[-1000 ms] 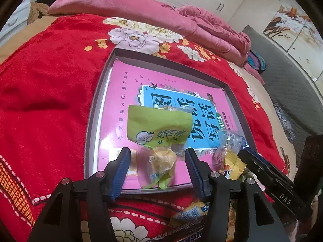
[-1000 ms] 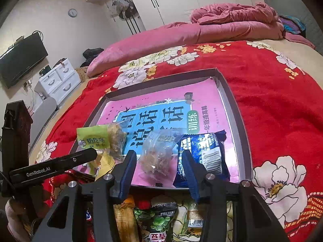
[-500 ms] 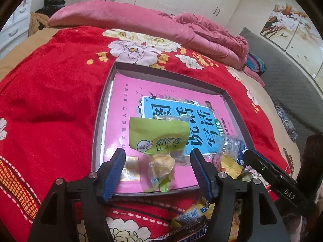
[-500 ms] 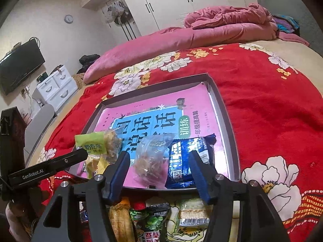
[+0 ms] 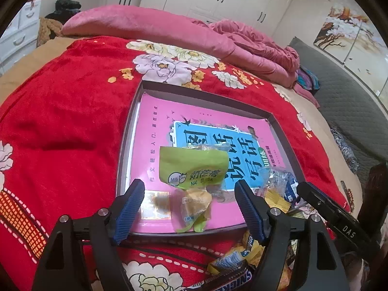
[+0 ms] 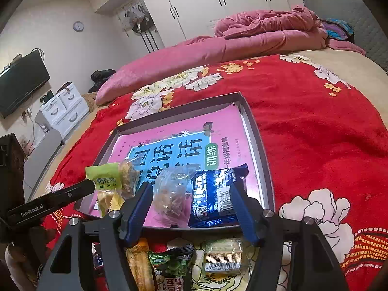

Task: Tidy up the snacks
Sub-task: 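Withdraw both open grippers from the tray toward the loose snacks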

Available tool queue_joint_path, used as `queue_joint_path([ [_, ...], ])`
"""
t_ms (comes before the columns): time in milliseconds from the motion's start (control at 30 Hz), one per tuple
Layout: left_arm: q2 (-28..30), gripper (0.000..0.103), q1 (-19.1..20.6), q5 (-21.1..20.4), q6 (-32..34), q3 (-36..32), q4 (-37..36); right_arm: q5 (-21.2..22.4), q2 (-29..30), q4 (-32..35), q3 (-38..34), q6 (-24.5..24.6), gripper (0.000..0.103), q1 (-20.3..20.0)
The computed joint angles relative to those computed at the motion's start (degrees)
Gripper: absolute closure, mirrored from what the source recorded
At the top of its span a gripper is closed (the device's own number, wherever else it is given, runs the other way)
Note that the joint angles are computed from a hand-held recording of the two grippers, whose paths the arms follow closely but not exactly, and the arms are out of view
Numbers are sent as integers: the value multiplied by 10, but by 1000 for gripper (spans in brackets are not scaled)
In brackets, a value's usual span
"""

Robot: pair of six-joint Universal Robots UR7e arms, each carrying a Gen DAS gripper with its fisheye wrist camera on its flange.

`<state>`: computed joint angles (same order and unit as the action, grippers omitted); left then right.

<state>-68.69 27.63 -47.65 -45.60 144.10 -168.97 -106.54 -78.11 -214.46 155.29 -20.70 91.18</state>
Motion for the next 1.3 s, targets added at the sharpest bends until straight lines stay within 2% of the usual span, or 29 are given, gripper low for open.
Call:
queue_joint_path([
  [433,5,22,-19,-25,39,10,-47,-8,-5,-15,9,-9,36,11],
  [1300,-4,23,-46,-42,37,20,-25,-12,-55,-16,42,-33,30,6],
])
